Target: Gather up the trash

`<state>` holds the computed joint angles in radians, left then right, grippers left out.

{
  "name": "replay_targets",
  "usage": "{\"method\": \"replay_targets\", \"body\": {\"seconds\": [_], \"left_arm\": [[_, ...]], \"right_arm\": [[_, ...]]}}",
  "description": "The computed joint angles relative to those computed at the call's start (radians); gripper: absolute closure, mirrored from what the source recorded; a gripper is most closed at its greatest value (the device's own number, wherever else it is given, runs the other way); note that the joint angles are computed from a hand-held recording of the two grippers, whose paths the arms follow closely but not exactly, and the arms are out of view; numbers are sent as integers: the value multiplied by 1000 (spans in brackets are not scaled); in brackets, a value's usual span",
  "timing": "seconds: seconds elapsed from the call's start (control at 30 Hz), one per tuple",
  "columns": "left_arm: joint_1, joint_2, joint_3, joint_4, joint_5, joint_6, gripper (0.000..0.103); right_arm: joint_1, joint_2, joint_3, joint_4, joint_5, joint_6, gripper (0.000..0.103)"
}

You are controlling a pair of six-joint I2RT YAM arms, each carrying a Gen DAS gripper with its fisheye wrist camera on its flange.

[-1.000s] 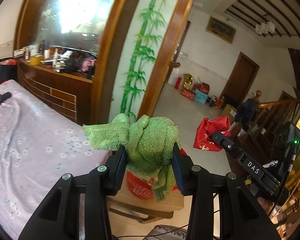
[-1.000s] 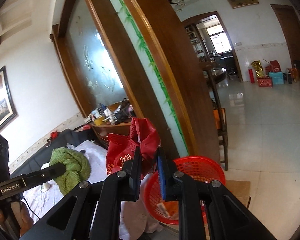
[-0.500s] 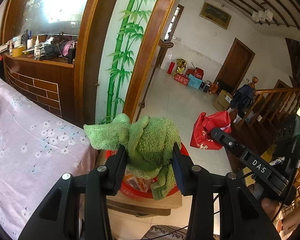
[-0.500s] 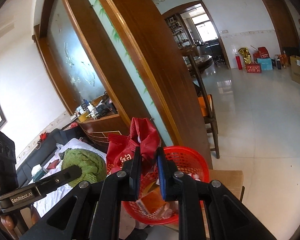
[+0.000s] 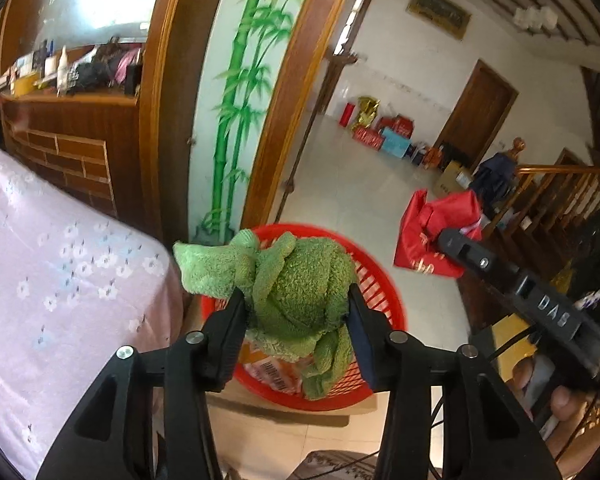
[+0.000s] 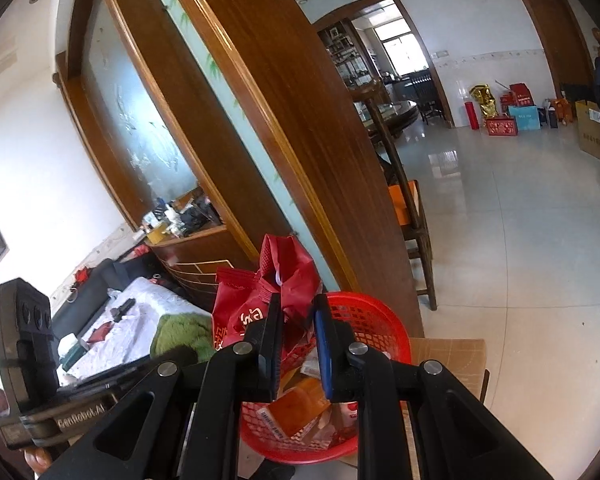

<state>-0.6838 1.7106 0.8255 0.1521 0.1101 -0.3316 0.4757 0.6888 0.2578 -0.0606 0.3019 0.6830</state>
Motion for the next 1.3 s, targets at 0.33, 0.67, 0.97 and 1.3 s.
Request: {"method": "replay_targets", "body": {"seconds": [0.33, 0.67, 0.97, 1.3], "left_arm": [[53, -146, -141, 45, -6, -17, 27], [197, -606, -334, -149, -51, -1, 20], [515, -986, -425, -421, 67, 104, 13], [369, -1162, -456, -517, -99, 108, 6]], "right_arm": [[-34, 112, -3, 90, -59, 27, 53], [258, 123, 77, 99, 146, 36, 32], [493, 360, 214, 205, 261, 16, 22], [647, 475, 402, -44, 474, 140, 15]]}}
